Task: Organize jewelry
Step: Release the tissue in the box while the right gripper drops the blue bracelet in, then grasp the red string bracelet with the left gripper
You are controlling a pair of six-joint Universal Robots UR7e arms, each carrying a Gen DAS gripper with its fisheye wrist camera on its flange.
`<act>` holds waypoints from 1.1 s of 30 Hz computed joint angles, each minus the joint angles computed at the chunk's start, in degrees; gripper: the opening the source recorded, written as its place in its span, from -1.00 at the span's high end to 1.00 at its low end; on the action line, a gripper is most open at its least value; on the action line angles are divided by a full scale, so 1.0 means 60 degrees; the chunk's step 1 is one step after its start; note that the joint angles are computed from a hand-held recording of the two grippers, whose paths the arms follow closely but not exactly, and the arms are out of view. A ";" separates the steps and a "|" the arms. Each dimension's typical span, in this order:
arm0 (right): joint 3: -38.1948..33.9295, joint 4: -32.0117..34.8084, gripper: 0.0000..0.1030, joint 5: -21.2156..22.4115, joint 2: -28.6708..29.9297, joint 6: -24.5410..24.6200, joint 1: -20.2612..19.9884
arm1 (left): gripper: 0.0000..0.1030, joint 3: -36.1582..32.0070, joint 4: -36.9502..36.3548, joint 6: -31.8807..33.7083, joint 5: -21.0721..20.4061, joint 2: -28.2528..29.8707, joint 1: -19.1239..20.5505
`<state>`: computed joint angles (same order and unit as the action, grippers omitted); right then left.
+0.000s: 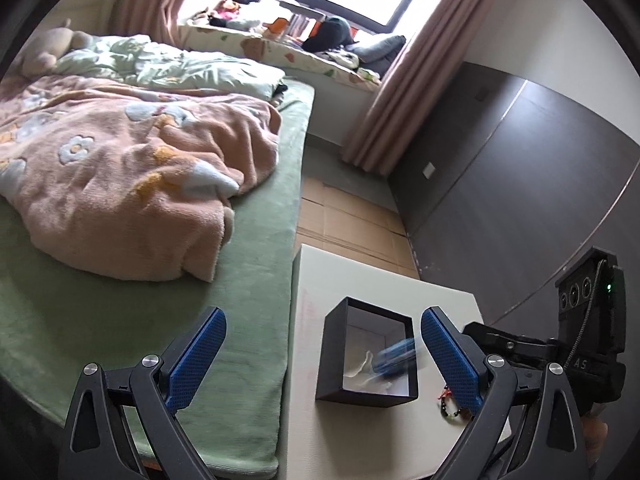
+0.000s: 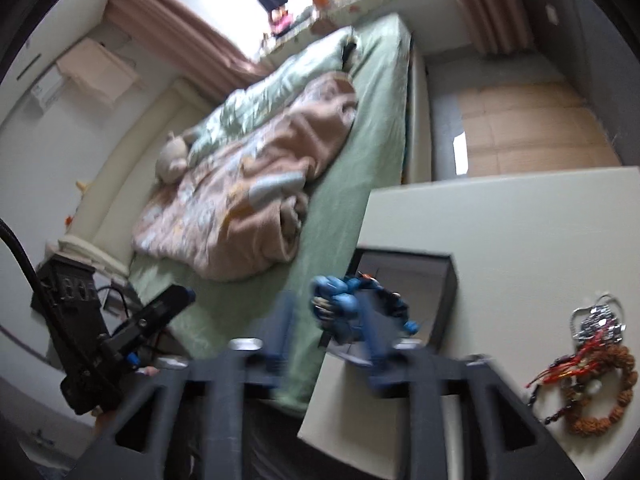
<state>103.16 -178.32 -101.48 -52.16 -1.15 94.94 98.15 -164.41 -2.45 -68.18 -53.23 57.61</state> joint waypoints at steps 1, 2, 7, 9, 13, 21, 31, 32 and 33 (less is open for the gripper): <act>0.0084 -0.0184 -0.40 -0.0056 -0.0019 0.0019 -0.0001 | -0.91 0.0022 -0.0060 -0.0044 0.0010 0.0003 -0.0002; 0.0175 -0.0205 -0.40 -0.0109 -0.0096 0.0007 -0.0018 | -0.91 0.0046 -0.0122 -0.0081 0.0031 0.0022 -0.0015; 0.0924 -0.0279 -0.41 -0.0719 -0.0758 0.0114 -0.0157 | -0.91 0.0336 -0.0602 -0.0317 -0.0117 0.0097 -0.0095; 0.1346 -0.0433 -0.42 -0.0881 -0.1108 0.0157 -0.0275 | -0.91 0.0426 -0.0665 -0.0436 -0.0186 0.0151 -0.0165; 0.2156 -0.0899 -0.42 -0.1207 -0.1823 0.0288 -0.0510 | -0.91 0.0568 -0.0810 -0.0525 -0.0460 0.0368 -0.0333; 0.3273 -0.1724 -0.42 -0.1274 -0.2888 0.0397 -0.1059 | -0.90 0.0830 -0.0976 -0.0218 -0.0711 0.0809 -0.0907; 0.4285 -0.2315 -0.42 -0.0581 -0.3606 0.0453 -0.1993 | -0.76 0.0529 -0.0664 0.0351 -0.1380 0.1593 -0.1402; 0.4367 -0.2343 -0.42 -0.0520 -0.3659 0.0482 -0.2090 | -0.69 0.0452 -0.0557 0.0421 -0.1373 0.1698 -0.1448; 0.4457 -0.2356 -0.42 -0.0448 -0.3723 0.0490 -0.2206 | -0.63 0.0388 -0.0455 0.0552 -0.1411 0.1802 -0.1477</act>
